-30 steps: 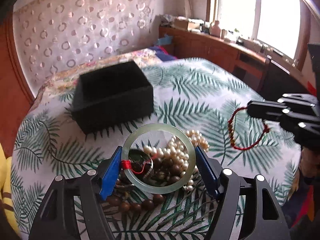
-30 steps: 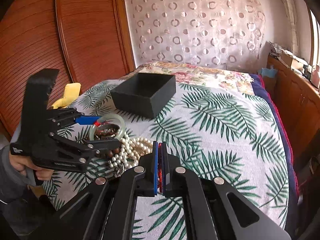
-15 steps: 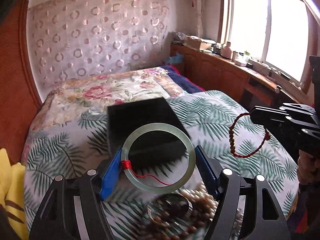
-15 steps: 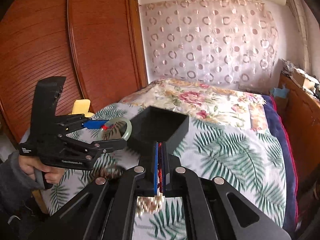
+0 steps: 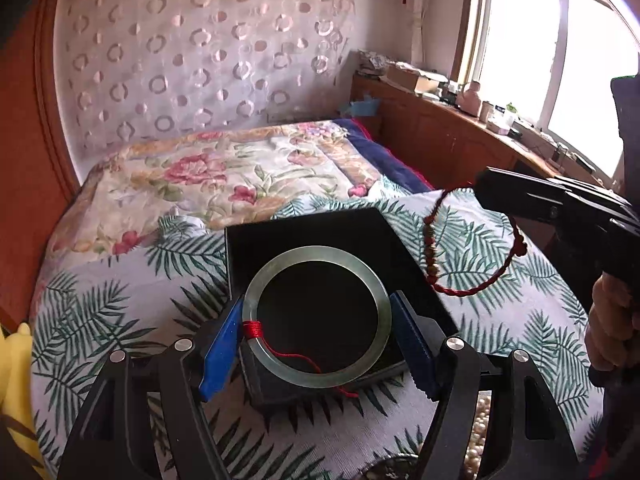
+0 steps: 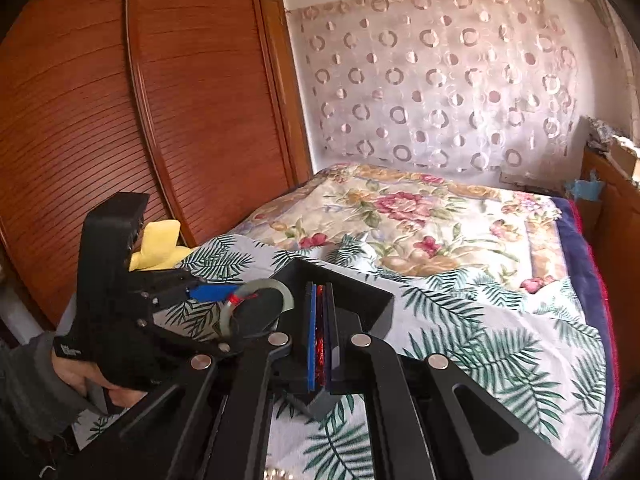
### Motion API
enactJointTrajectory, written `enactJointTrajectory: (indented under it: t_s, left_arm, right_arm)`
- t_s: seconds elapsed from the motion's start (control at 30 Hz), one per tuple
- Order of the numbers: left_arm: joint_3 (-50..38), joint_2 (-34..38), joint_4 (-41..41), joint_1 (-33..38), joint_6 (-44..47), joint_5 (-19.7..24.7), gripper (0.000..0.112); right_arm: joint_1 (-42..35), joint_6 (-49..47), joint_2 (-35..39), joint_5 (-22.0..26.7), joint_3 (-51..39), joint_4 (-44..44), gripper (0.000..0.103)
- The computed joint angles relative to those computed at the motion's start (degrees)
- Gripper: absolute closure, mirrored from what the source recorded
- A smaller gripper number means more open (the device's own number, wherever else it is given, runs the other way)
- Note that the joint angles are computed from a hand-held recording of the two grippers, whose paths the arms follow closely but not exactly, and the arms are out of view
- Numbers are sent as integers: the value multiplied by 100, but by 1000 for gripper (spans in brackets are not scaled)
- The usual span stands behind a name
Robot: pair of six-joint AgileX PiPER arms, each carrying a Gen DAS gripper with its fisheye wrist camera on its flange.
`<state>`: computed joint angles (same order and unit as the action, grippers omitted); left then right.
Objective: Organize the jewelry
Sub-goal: 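Carry the jade bangle and red bracelet over the black box and release both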
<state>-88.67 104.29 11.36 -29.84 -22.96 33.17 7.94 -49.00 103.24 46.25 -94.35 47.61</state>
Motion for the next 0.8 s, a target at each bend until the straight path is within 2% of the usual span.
enactJointTrajectory:
  t_s: [0.27,0.4,0.57,0.7,0.8]
  left_arm:
    - [98,52,-466,139,283,-233,42]
    - [222,-57,-85,100,-23,-324,32]
    - [415,-268,221,106,-330,-405,32]
    - [711,-447,887,106,-1036,-464,32]
    - [985,-583,947,211,-1191,-509,32]
  right_arm:
    - [147,-22,468,101,-165,19,100]
    - [146,-63,525,122,-155,64,100]
    - [177,-33,595,138,-180,-13,100]
    - [237,-21,596,85,-135,-81,99]
    - [244,21,635,136,-205,-116,99]
